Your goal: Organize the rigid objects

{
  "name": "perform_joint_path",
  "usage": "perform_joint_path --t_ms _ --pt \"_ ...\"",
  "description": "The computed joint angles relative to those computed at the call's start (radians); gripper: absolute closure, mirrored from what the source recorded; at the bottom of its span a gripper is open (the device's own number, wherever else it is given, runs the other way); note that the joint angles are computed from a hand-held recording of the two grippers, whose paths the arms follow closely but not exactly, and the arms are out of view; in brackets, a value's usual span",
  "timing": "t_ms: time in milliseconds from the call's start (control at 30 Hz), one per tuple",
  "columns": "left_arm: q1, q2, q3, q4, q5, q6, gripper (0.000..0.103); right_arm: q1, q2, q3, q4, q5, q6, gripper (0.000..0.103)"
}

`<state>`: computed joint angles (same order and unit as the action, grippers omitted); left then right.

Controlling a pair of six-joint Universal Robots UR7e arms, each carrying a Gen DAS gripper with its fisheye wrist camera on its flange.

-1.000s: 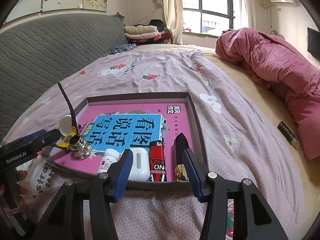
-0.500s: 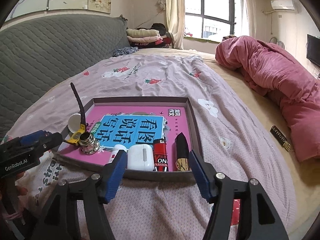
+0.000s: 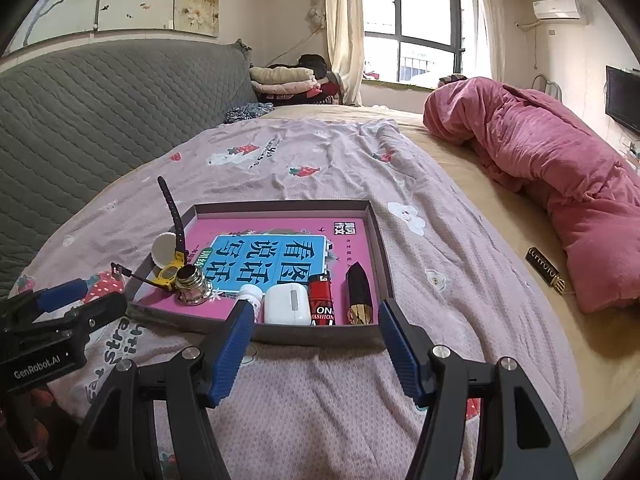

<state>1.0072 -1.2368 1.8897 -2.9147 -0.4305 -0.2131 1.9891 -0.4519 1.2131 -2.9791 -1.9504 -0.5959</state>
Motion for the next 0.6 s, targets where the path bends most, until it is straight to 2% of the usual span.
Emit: perform_joint_path --t_ms 333,600 --pt "-0.035 -0.038 0.034 0.187 0.028 -0.202 0.028 0.000 -0.039 0.083 -0.025 -0.001 0.024 0.039" --pt "-0.039 -0.042 0.044 0.250 0.007 -0.266 0.028 -0.008 -0.062 0.133 -0.011 -0.004 0.045 0.039"
